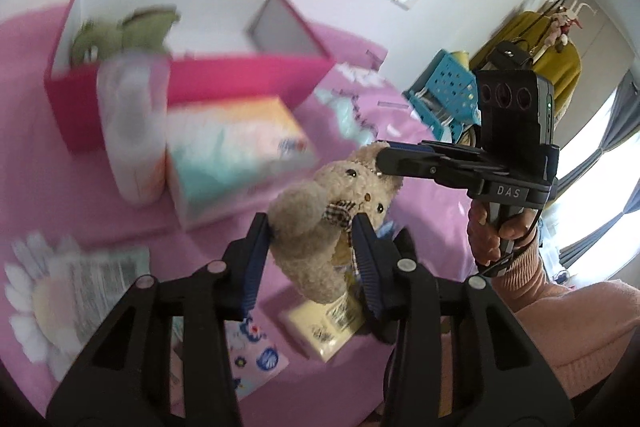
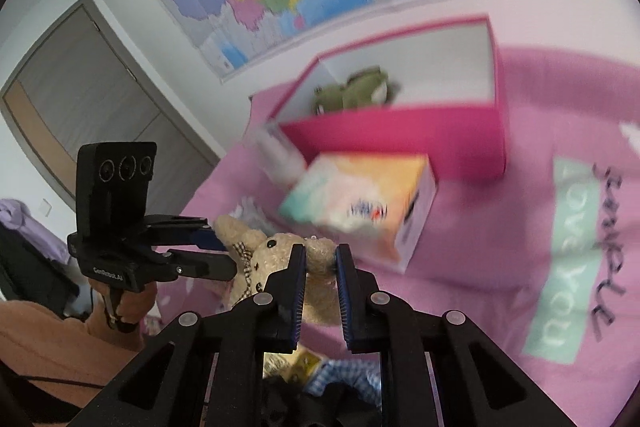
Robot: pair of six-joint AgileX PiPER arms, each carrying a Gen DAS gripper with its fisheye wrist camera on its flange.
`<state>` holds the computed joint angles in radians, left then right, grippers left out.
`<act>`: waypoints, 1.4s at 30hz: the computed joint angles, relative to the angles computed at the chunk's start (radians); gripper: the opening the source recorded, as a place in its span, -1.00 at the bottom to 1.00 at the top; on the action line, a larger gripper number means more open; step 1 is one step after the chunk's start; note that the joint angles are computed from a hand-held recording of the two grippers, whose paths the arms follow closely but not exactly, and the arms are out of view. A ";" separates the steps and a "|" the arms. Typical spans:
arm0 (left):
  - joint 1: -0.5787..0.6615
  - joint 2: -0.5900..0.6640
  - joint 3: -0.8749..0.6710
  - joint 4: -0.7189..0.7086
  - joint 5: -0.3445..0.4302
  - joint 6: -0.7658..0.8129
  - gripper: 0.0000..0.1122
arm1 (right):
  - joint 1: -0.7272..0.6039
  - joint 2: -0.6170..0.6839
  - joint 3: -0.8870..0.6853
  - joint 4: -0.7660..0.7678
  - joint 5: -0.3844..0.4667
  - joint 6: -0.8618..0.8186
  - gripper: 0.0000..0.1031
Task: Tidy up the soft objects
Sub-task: 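Grasp the beige teddy bear with the right gripper and lift it, then carry the teddy bear into the pink box and open the right gripper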
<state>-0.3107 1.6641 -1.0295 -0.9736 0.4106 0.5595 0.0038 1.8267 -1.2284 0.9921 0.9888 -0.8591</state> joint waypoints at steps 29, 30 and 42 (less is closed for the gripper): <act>0.076 0.493 -0.989 0.725 0.405 -0.674 -0.21 | 0.012 0.356 -0.669 -0.167 -0.030 0.302 -0.72; 0.075 0.516 -1.024 0.740 0.426 -0.688 -0.21 | 0.011 0.364 -0.673 -0.171 -0.029 0.308 -0.72; 0.073 0.746 -1.389 0.810 0.679 -0.786 -0.19 | 0.031 0.465 -0.789 -0.293 0.007 0.430 -0.64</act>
<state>-0.2380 2.4102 -2.4189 -0.1641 1.0895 -0.2263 0.0344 2.2916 -2.0169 0.6991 0.9957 -0.4289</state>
